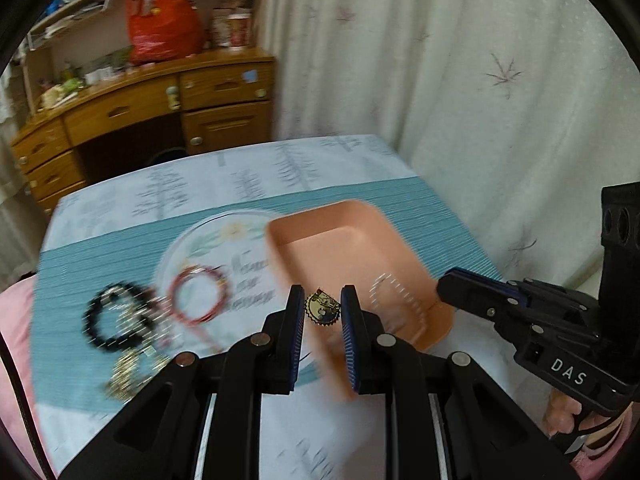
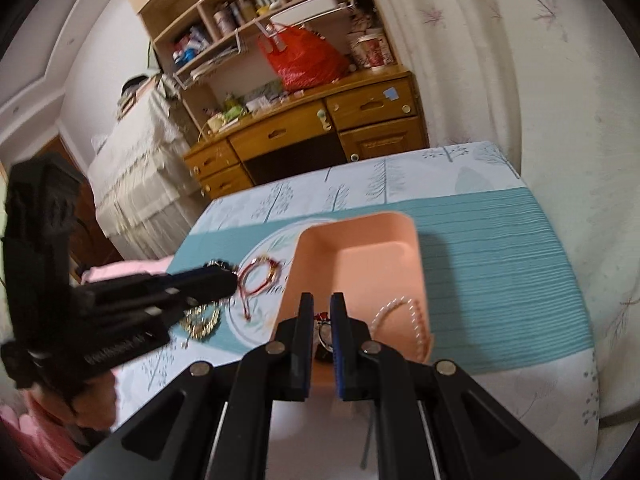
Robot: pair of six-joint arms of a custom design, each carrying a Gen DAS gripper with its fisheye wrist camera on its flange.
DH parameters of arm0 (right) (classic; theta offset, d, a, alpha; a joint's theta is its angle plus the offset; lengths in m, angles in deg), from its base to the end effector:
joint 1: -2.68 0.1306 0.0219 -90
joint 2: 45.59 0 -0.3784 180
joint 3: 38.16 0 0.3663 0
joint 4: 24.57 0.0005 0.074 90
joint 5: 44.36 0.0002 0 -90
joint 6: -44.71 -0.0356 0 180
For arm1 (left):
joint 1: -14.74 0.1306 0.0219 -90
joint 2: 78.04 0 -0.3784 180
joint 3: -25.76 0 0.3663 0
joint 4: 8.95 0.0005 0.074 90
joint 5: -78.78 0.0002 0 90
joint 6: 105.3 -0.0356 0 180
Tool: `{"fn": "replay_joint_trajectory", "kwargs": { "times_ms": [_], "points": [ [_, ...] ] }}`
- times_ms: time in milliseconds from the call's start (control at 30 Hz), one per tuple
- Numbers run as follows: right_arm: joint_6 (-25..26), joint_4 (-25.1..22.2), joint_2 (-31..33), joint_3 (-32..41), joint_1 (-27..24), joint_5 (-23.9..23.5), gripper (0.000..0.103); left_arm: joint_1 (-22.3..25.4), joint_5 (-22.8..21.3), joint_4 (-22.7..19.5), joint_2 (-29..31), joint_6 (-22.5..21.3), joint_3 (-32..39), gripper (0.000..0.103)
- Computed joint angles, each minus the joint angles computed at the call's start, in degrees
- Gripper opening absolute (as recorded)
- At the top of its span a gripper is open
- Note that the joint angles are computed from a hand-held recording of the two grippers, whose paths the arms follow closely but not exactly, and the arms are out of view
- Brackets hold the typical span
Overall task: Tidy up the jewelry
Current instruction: 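Open both tools to drop the ring and pendant into the box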
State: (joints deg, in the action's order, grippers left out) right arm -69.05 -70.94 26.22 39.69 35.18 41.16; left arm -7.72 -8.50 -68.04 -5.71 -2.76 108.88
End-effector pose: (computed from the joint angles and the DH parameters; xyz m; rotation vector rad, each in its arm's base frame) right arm 0.2951 0.1907 0.4576 -0.2210 2.3351 0.5926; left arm 0.3130 -0.1318 0.4778 0.2330 2.4293 -0.3347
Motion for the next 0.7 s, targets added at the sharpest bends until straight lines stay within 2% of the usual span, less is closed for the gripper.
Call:
{"fn": "replay_joint_trajectory", "kwargs": {
  "times_ms": [100,167,200,233,267,300,500,533,600,700],
  "points": [
    [-1.0,1.8,0.2,-0.7,-2.8,-3.0,0.009,-0.1,3.2,3.7,1.4,1.3,-0.9,0.016],
    [-2.7,3.6,-0.1,-1.9,-4.6,-5.5,0.009,0.7,6.6,6.0,1.9,3.0,-1.9,0.027],
    [-3.7,4.3,-0.2,-2.5,-5.5,-7.0,0.013,1.0,7.4,6.2,2.1,3.7,-2.0,0.043],
    [-5.1,4.5,0.1,-2.9,-6.6,-8.4,0.018,1.3,7.9,6.1,2.5,4.4,-2.0,0.053],
    [-5.8,4.1,0.2,-3.1,-7.2,-9.0,0.028,1.5,7.7,5.9,2.8,4.7,-2.0,0.054],
    [-6.4,4.1,0.4,-3.3,-7.6,-9.0,0.035,1.6,7.0,5.4,2.9,4.6,-1.9,0.054],
    [-8.6,3.9,0.4,-3.9,-8.1,-9.1,0.037,3.0,3.4,1.5,2.7,3.8,-1.2,0.073],
    [-8.8,3.6,0.4,-3.7,-7.9,-9.0,0.039,3.4,3.4,0.9,2.5,3.6,-1.2,0.074],
    [-9.1,3.2,0.4,-3.2,-7.2,-8.7,0.054,4.5,3.1,-0.5,1.7,3.6,-1.2,0.076],
    [-9.6,2.8,0.4,-2.1,-6.0,-8.5,0.063,6.3,2.5,-2.3,0.1,3.2,-1.4,0.083]
  ]
}}
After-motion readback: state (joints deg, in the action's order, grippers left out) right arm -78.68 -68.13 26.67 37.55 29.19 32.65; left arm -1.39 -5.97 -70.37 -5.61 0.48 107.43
